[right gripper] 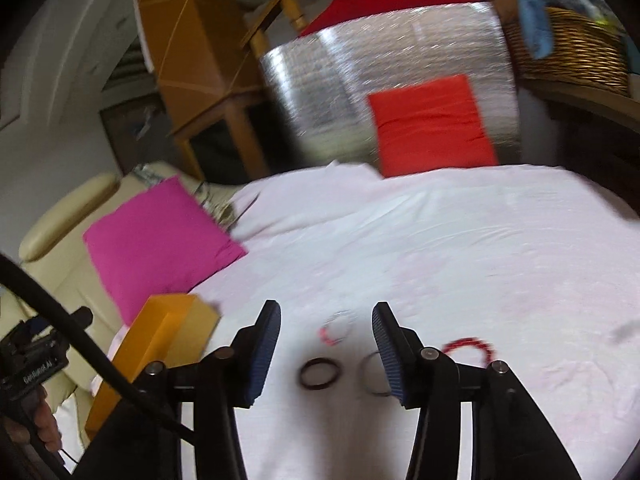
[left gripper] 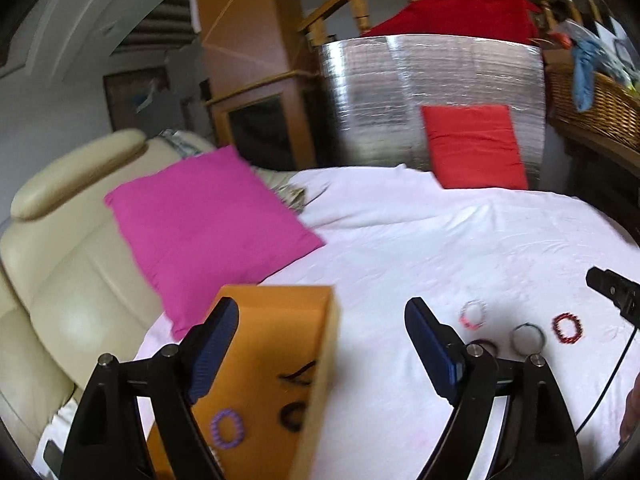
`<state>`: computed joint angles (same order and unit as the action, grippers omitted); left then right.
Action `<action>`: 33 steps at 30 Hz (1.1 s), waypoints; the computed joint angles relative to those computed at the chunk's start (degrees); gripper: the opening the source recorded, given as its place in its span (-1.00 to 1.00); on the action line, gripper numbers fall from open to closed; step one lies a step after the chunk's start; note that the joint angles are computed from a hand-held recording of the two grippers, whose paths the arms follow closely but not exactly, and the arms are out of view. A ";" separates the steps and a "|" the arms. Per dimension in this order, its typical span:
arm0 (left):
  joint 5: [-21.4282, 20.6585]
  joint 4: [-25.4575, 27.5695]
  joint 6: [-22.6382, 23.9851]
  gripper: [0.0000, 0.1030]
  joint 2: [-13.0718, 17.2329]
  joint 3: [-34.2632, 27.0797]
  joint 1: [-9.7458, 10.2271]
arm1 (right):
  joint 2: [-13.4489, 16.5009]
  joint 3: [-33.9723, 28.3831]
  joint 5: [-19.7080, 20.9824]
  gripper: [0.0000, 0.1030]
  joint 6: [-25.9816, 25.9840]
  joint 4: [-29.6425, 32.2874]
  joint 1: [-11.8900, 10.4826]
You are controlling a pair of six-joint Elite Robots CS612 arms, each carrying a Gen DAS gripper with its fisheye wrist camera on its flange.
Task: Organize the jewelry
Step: 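Move both open tools from the box back over the remaining bracelets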
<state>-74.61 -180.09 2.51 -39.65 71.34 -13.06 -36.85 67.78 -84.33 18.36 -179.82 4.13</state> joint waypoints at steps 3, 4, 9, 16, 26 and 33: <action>-0.44 0.43 1.33 0.66 0.86 -1.66 -1.26 | -0.34 2.25 -1.00 0.00 1.21 -3.46 -1.01; -0.37 0.51 1.79 0.66 1.21 -2.22 -1.68 | -0.43 2.82 -0.83 0.00 1.61 -3.46 -1.46; -1.53 1.67 3.01 0.67 3.22 -5.06 -3.26 | -1.34 5.03 -0.61 0.00 2.03 -0.73 -3.42; -3.83 5.97 4.19 0.67 6.03 -8.39 -4.56 | -2.73 7.85 -1.63 0.00 4.92 1.15 -5.66; -3.55 23.16 1.60 0.67 10.73 -15.46 -3.30 | -2.44 7.28 -1.93 0.00 8.61 7.64 -6.72; -5.73 29.82 -3.68 0.67 12.02 -19.12 -1.56 | -1.52 5.41 0.03 0.00 10.81 11.63 -6.60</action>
<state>-80.34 -150.28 -1.17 -27.63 52.22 -14.62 -38.36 73.20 -84.31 29.17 -168.20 -2.47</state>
